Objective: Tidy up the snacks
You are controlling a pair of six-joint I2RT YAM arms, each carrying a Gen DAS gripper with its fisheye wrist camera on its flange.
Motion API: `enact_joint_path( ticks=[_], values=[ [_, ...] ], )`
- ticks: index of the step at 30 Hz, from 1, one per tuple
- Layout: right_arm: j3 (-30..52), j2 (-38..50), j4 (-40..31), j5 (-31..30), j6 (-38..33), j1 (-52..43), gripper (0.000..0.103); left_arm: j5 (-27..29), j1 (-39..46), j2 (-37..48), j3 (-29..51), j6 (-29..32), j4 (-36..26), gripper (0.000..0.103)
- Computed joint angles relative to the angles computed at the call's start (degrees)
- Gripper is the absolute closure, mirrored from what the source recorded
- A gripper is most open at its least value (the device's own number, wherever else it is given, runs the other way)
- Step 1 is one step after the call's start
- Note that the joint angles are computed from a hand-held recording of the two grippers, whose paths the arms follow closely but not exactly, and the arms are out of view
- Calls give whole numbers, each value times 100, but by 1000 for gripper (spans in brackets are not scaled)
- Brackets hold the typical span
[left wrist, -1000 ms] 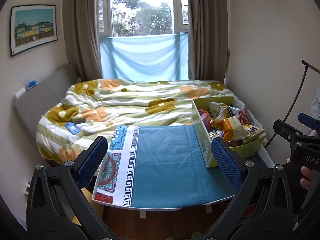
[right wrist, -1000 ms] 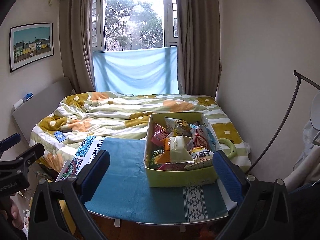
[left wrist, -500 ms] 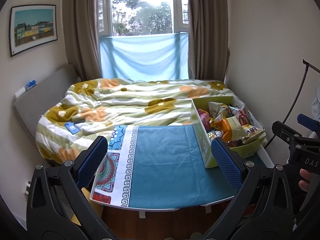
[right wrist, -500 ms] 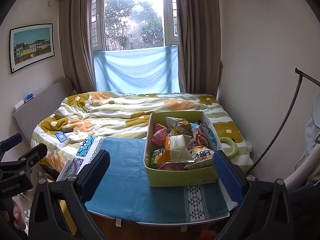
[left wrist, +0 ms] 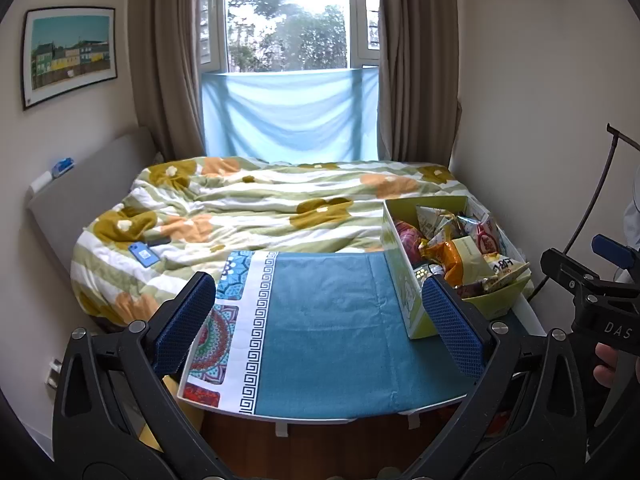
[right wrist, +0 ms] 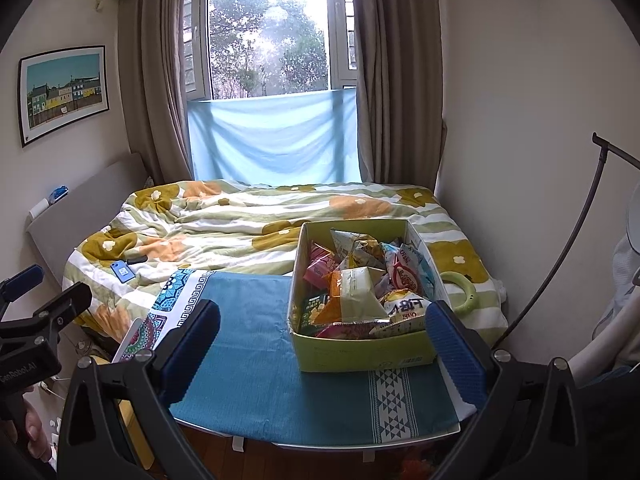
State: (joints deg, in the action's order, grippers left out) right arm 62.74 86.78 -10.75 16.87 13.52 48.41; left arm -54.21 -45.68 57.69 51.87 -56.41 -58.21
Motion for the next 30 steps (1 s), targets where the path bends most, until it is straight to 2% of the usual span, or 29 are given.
enact_joint_path(
  ticks=[20,30],
  values=[
    [2,10,12,-32,-14,-36,1,-21,-18,109,58,-13,24,0],
    [5,16,10,-47,-18,-49,1,-11,129,-20,9,276,186,0]
  ],
)
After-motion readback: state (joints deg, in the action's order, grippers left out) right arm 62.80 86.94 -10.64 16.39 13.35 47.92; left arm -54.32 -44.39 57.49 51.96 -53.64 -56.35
